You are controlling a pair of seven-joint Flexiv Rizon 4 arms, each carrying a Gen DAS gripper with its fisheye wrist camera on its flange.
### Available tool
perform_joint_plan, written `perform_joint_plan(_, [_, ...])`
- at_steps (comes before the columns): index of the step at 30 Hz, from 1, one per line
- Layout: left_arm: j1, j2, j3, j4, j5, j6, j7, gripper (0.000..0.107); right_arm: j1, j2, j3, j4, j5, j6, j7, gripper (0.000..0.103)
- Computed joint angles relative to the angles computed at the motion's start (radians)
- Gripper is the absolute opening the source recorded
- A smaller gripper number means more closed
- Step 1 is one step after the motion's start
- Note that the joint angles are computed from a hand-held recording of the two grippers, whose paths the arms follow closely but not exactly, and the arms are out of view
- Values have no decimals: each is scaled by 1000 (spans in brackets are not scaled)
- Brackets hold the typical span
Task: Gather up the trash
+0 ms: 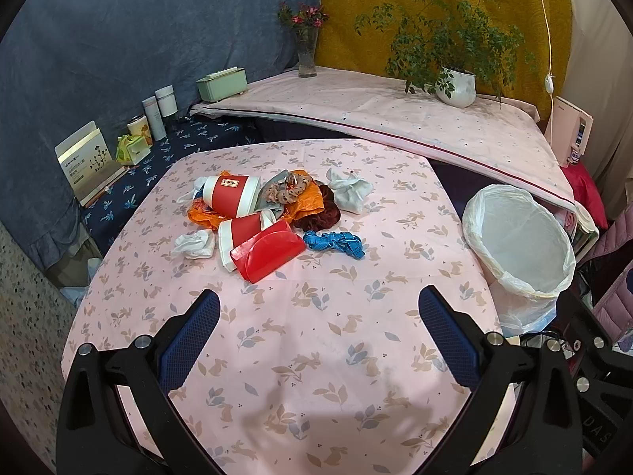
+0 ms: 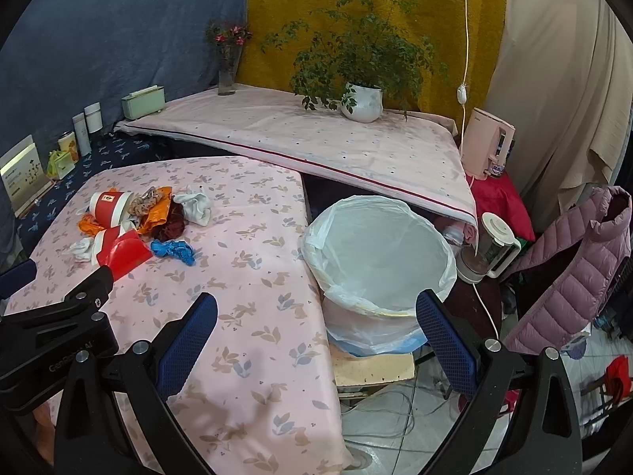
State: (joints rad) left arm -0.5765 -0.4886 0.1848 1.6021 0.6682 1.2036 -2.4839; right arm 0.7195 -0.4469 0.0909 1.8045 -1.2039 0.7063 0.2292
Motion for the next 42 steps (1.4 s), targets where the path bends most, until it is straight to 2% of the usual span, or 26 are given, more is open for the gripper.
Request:
perform_joint_plan(23, [1, -2, -2, -2, -2, -2, 2, 96, -4, 1, -1, 7, -15, -15, 25, 96])
perform_joint_plan(24, [2, -2, -3, -2, -3, -2, 3, 96, -1, -1, -6, 8, -31, -13, 52, 96])
perform_joint_plan(27, [3, -2, -3, -1, -4, 0, 3, 96, -1, -3, -2, 2, -17, -24, 30, 96])
perform_joint_plan(42, [32, -44, 1, -28, -71, 56, 79, 96, 14, -27, -11, -34, -11, -57, 32, 96])
